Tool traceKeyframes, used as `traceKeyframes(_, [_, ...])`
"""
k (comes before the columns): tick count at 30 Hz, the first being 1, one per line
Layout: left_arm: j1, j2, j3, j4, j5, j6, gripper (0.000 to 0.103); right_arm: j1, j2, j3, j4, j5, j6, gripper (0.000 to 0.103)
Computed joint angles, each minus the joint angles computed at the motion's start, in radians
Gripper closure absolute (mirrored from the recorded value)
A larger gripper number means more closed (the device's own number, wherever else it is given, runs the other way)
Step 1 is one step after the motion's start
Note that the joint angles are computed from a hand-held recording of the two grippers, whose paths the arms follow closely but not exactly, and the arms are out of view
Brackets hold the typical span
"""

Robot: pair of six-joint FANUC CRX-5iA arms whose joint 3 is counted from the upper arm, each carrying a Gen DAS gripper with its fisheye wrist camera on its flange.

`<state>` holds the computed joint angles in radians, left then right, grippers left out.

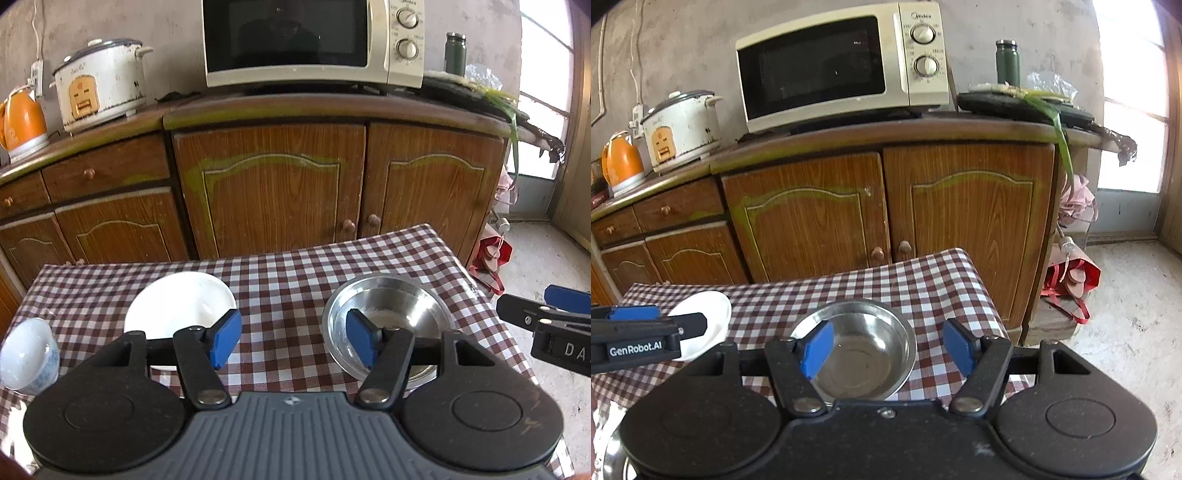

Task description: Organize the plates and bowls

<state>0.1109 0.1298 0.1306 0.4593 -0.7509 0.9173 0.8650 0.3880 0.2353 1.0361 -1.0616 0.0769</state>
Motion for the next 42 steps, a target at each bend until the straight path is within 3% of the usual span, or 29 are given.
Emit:
traceKeyframes(20, [-0.014, 0.087, 0.034, -0.049, 0.020, 0.028, 0.038, -0.054, 0.067, 0.020, -0.053, 0.053, 0.015, 0.024])
traceKeyframes(37, [-0.047, 0.179, 0.065, -0.025, 0.042, -0.005, 0.039, -0.101, 0.115, 0.033, -0.098, 0.103, 0.017, 0.024])
traceKeyframes(42, [-0.054, 0.230, 0.112, -0.024, 0.014, 0.012, 0.038, -0.113, 0.141, 0.042, -0.085, 0.098, 0.021, 0.024])
